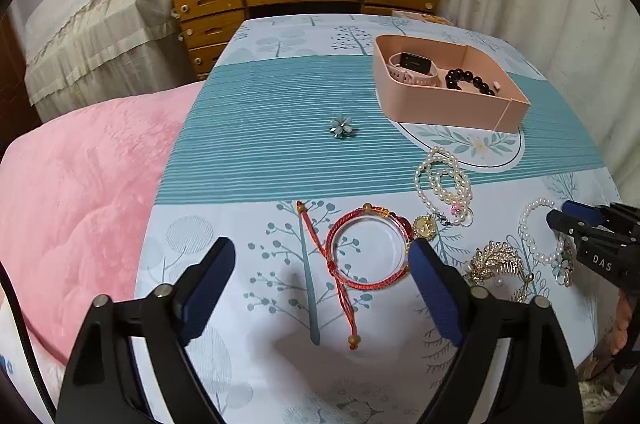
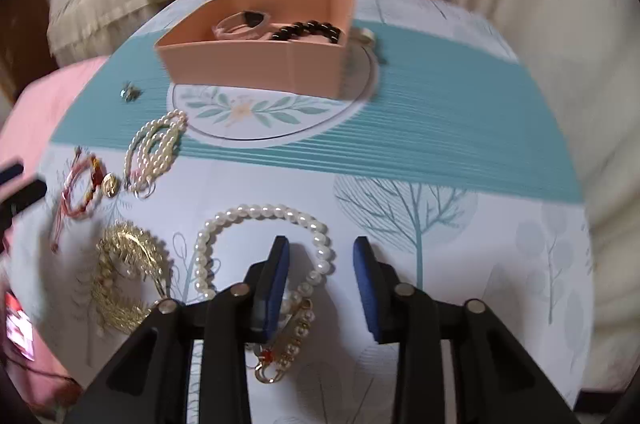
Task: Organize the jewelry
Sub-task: 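Grasp the white pearl bracelet with the right tool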
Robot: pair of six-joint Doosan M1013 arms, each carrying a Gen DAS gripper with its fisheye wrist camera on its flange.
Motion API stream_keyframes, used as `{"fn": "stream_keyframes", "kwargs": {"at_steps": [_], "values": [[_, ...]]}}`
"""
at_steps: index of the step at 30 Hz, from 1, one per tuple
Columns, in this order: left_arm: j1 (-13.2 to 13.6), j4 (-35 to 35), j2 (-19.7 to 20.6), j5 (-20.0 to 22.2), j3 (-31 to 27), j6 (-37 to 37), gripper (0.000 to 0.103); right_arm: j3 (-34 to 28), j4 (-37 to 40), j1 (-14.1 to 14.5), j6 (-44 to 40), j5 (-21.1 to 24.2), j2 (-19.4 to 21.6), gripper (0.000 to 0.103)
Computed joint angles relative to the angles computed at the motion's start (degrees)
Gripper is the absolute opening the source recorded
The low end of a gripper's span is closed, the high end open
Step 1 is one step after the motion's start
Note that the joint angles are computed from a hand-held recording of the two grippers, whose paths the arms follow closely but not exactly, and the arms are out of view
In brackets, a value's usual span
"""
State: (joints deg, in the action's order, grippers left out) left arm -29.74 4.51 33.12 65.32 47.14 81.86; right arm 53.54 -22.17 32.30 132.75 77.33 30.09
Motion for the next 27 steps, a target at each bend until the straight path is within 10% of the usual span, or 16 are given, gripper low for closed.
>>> {"fn": "stream_keyframes", "kwargs": {"at_steps": [12,27], "values": [[1.1,-4.8,6.5,9.9,-10.3,17.5,0.037,2.2,4.6,-1.1,-0.7,-4.8,-1.5,0.008],[0.5,-3.9,10.9,16.8,-18.2,31.7,0.035,3.0,5.8,-1.5,-1.2,-6.4,-2.0,0.008]]}}
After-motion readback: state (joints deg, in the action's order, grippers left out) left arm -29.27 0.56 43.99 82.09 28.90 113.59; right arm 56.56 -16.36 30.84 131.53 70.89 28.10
